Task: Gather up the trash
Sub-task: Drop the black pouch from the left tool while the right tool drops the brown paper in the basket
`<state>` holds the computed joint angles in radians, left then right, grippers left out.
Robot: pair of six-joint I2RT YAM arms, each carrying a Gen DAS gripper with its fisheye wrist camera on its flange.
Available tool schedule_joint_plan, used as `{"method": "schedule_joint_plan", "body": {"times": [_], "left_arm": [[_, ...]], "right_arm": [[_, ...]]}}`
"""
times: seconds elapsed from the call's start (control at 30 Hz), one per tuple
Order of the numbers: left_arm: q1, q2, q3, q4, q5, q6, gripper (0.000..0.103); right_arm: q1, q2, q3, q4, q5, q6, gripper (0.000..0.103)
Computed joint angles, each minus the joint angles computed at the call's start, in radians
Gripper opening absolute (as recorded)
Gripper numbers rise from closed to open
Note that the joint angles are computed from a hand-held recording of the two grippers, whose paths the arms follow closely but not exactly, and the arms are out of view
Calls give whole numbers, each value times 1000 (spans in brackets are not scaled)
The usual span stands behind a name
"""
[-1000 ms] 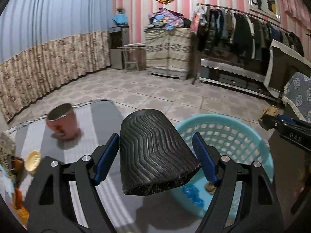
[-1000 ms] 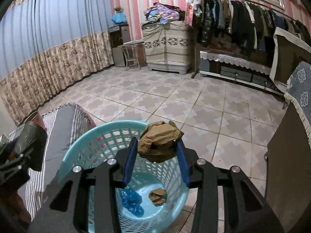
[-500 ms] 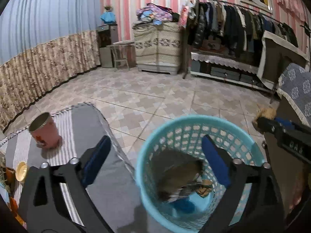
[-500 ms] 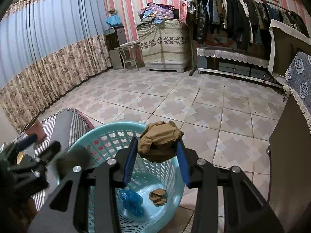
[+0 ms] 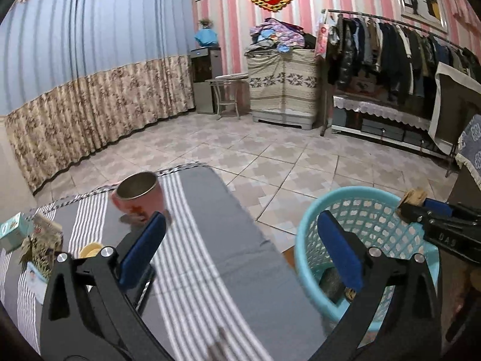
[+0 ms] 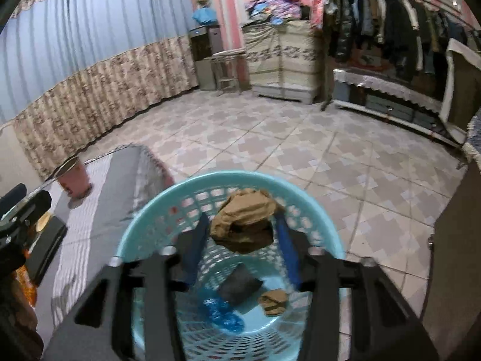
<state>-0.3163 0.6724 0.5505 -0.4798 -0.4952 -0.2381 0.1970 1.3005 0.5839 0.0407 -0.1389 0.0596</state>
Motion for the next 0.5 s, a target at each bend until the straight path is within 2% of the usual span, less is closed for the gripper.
{"method": "schedule_joint_plan", "body": {"times": [0.03, 0.07, 0.23, 0.4, 0.5], "left_arm": [[26, -25, -5, -16, 14, 6, 97], [39, -28, -4, -19, 21, 8, 97], [144, -129, -31, -82, 81, 41, 97], [341, -251, -43, -155, 215, 128, 97], [565, -307, -42, -192, 383, 224, 97]], "right_arm": [[13, -9, -9, 8, 26, 6, 86], [37, -23, -24, 27, 84, 17, 90], [60, -23, -22, 6, 126, 24, 93], [75, -50, -23, 1, 143, 53, 94], [99, -83, -36, 16, 149, 75, 96]]}}
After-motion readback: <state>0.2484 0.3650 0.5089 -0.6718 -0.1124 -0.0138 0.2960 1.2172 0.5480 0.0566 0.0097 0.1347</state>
